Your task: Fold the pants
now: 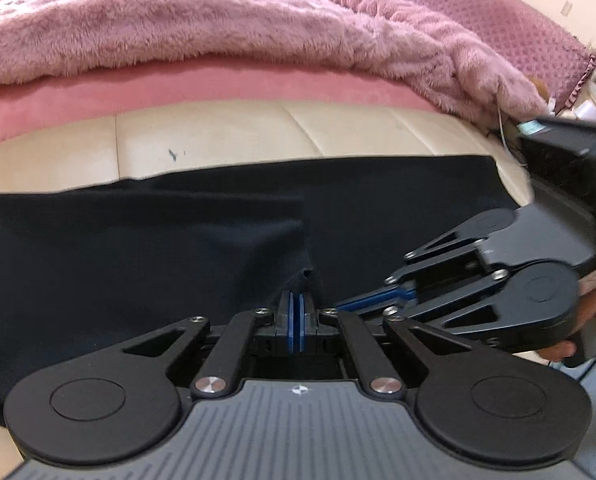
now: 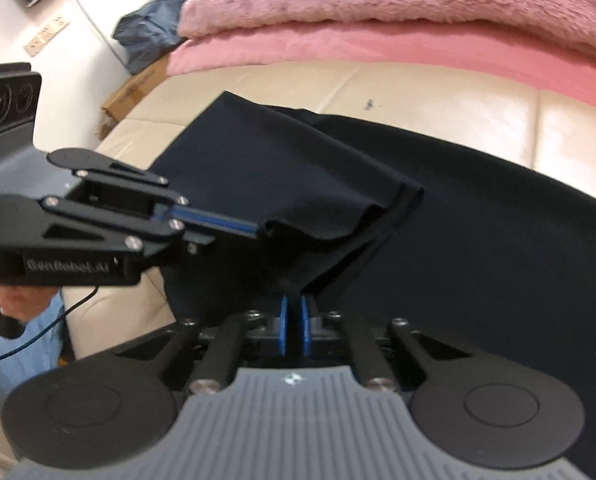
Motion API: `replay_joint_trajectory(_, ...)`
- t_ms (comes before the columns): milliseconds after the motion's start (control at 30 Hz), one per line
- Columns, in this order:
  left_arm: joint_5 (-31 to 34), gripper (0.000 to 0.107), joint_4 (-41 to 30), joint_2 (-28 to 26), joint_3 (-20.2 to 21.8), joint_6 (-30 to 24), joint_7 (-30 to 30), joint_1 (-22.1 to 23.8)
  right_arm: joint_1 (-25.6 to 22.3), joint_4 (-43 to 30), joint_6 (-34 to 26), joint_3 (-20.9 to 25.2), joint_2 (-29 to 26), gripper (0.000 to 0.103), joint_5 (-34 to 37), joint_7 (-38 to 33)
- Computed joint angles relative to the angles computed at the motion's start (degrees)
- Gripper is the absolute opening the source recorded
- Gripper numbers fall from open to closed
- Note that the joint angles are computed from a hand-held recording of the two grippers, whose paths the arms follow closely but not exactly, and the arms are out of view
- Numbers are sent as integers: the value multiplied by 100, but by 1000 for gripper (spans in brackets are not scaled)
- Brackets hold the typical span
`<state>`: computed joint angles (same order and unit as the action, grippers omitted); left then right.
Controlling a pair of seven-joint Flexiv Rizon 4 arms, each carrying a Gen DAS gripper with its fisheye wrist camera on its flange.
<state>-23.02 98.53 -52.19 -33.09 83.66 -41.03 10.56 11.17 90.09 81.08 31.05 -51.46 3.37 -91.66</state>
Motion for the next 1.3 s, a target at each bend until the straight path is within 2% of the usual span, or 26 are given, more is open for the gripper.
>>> replay_joint_trajectory(67,-5,2,-3,1,68,-10,-51,-49,223,158,129,-288,173,9,22,245)
replay_joint_trajectory(133,-13,2,31,-8,30,58,-70,-24,698,503,643,-899,430,10,-21,665)
replay_joint_trajectory(200,-20,1,76,-28,-65,202,-118,32,1040,753,1172,-1291,539,10,-34,1001)
replay_joint_trajectory(233,-20,0,168,-67,-244,461,-144,145,1163,830,1397,-1411,544,10,-35,1122)
replay_joint_trajectory(300,88,0,376,-254,-871,995,-227,591,1652,962,1725,-1946,564,8,4,1460)
replay_joint_trajectory(367,301,0,556,-522,-1525,1470,-346,1061,1932,1012,1775,-2249,553,6,11,1767)
replay_joint_trajectory(400,436,0,616,-660,-1789,1621,-402,1249,1992,1032,1744,-2318,551,6,-15,1895)
replay_joint_trajectory(467,613,0,593,-752,-1921,1512,-484,1338,2203,1042,1639,-2576,532,5,-39,2215)
replay_joint_trajectory(633,861,0,283,-591,-1094,885,-709,696,2076,1099,1754,-2492,493,5,-323,2575)
replay_joint_trajectory(833,562,1,56,-424,-766,109,-1110,489,2159,1206,1562,-2702,599,3,-849,2894)
replay_joint_trajectory(900,512,2,304,-451,-1083,384,-975,782,2207,1273,1615,-2806,640,8,-949,3052)
replay_joint_trajectory(933,548,6,380,-486,-1263,531,-931,944,2276,1334,1717,-2914,671,8,-948,3169)
replay_joint_trajectory(1000,663,10,414,-467,-1318,776,-1004,1058,2345,1426,2009,-3052,697,9,-875,3404)
replay_joint_trajectory(1100,831,10,275,-293,-825,984,-1276,838,2308,1333,2371,-3057,592,10,-762,3694)
replay_joint_trajectory(1167,919,10,203,-218,-555,1082,-1438,747,2520,1130,2410,-3348,453,11,-665,3861)
replay_joint_trajectory(1300,1077,10,171,-198,-383,1230,-1728,791,2531,625,2217,-3476,164,11,-634,4242)
